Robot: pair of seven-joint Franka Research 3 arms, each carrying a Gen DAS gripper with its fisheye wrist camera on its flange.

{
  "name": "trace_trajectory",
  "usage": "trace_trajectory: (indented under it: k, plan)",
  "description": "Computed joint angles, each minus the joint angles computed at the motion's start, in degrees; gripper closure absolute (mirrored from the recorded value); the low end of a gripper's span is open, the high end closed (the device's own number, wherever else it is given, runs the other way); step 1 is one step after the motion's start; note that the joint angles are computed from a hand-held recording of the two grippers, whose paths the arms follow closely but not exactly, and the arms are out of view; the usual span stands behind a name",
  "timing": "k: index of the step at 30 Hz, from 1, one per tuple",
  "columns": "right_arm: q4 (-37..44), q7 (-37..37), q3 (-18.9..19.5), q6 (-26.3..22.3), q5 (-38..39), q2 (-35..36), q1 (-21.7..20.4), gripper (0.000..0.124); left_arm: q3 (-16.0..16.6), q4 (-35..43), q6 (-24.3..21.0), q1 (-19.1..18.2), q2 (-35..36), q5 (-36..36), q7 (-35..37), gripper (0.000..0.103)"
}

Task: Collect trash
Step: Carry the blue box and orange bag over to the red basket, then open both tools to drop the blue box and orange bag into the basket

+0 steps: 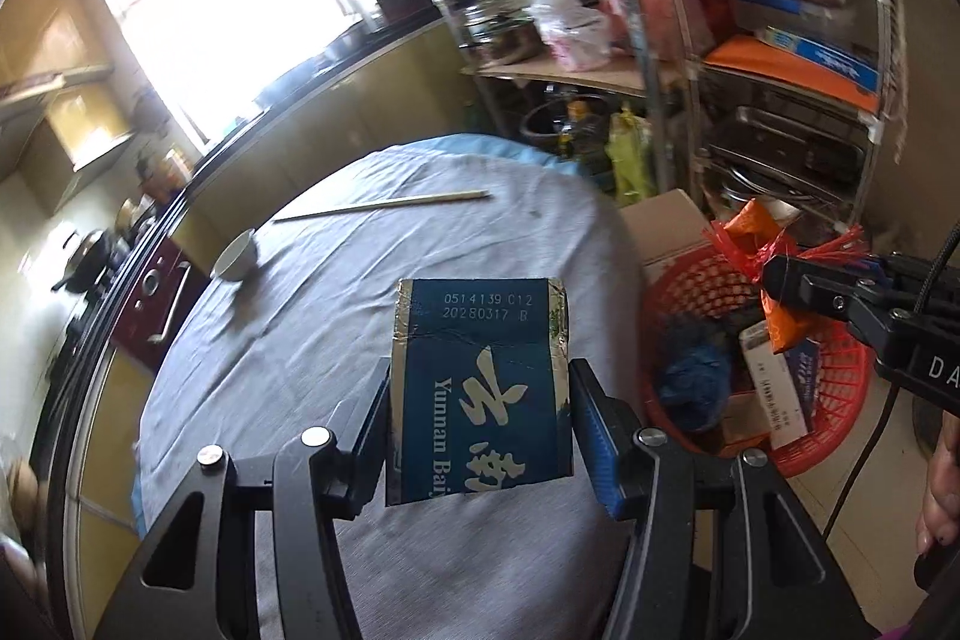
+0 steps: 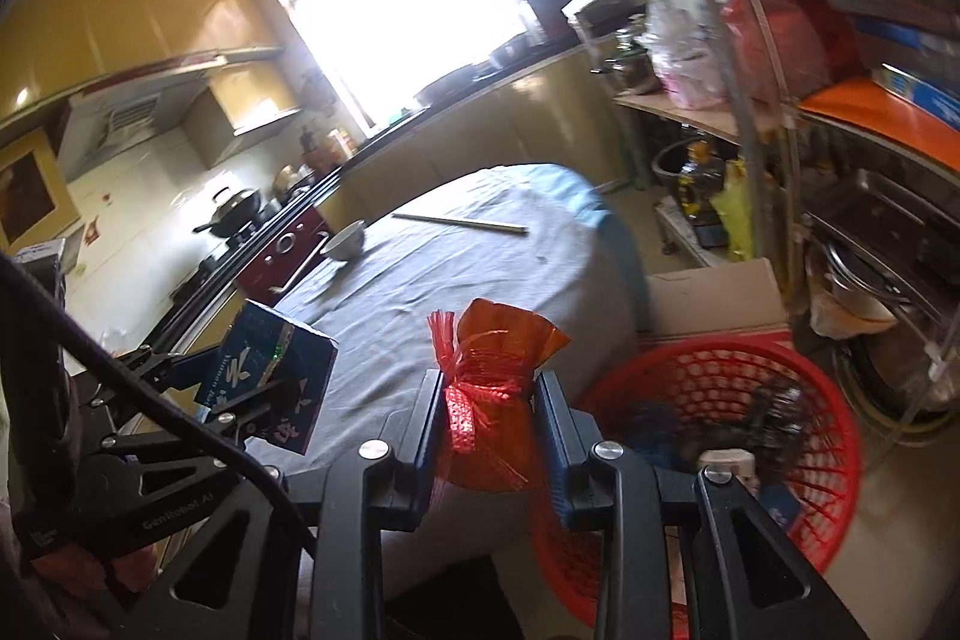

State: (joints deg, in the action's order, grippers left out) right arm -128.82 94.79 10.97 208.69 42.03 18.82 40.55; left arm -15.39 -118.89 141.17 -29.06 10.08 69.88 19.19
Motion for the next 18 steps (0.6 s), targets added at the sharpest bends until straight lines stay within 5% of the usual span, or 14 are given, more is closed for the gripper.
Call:
trace_trajectory:
  k: [14,18]
  plan:
    - [-12.2,15.2,1.5,4.6,-8.3,-3.7,-7.2,0.092,1.6,11.6,1.5,-5.1,10.7,-2.5,8.8,0.046]
    - [-14.5,18.0,1.2,5.9,-8.9,-4.4,-7.9,0.092,2.5,13.3,5.1,-5.6,12.9,-4.5,11.1,0.046]
